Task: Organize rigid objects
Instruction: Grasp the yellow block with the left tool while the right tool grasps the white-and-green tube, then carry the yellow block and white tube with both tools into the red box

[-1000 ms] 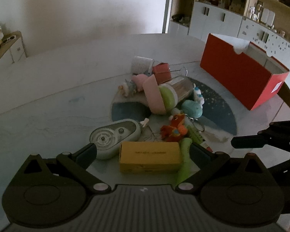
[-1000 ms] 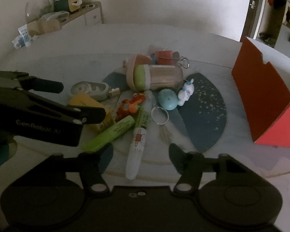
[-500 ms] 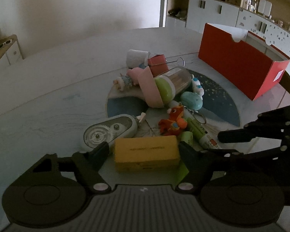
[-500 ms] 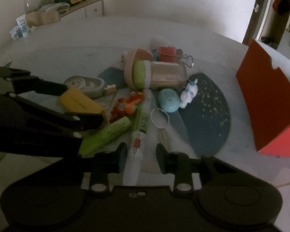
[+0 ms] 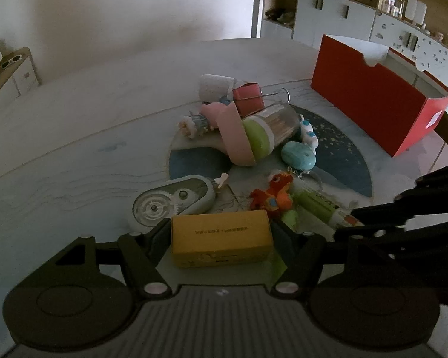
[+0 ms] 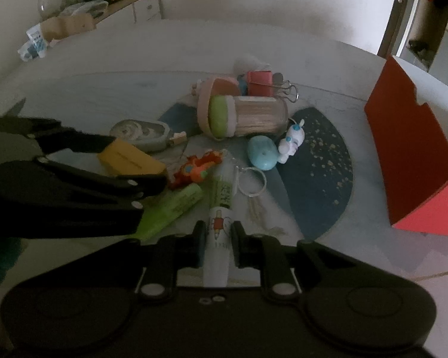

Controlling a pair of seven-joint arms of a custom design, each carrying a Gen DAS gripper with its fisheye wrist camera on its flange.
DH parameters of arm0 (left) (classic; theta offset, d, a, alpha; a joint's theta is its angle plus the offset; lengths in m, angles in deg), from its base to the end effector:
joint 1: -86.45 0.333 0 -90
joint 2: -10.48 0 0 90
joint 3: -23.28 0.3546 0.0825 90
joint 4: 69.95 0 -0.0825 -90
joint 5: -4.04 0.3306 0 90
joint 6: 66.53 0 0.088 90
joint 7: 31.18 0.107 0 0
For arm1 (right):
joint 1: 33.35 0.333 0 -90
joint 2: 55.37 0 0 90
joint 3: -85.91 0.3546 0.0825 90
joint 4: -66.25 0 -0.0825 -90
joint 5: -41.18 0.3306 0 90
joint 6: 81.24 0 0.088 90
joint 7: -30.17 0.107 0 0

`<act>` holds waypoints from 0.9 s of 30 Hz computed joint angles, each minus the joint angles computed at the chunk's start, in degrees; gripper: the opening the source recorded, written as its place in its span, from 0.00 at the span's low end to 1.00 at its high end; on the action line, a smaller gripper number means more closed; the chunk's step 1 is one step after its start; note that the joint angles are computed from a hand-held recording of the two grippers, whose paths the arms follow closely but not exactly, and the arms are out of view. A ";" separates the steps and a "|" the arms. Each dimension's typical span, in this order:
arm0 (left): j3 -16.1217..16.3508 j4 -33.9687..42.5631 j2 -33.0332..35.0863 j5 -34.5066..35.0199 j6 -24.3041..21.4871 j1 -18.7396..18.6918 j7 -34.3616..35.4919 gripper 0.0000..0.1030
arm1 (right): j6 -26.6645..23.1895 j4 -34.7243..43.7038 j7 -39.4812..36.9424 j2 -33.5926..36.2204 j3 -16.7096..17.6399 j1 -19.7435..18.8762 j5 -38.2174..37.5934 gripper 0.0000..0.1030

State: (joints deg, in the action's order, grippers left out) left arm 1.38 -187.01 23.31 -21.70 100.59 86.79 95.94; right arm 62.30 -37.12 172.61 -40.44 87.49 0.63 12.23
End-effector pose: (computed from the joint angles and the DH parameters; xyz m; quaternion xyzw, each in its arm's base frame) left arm 0.5687 -0.1769 0.4816 -0.4453 0.8253 -0.3112 0.1541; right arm 0.5083 0.3654 0.5103 -0.6938 0.6627 -0.1893 0.2088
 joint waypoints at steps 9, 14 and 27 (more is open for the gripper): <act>0.95 0.98 -2.27 -2.70 -2.83 -0.47 -0.51 0.69 | 0.22 -3.91 1.80 -5.44 1.47 -1.62 3.22 0.16; 2.82 2.19 -3.74 -3.80 -5.93 -2.20 -0.99 0.69 | 0.36 -6.71 3.55 -9.15 2.86 -3.05 1.67 0.16; 5.17 7.72 -4.68 -0.26 -10.48 -7.45 -7.29 0.69 | 5.08 -12.82 7.00 -17.59 5.89 -10.25 -3.74 0.16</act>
State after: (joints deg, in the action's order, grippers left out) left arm 6.55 -179.29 18.63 -21.96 90.11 79.35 88.65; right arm 67.38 -49.94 179.61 -58.04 93.38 -9.62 8.49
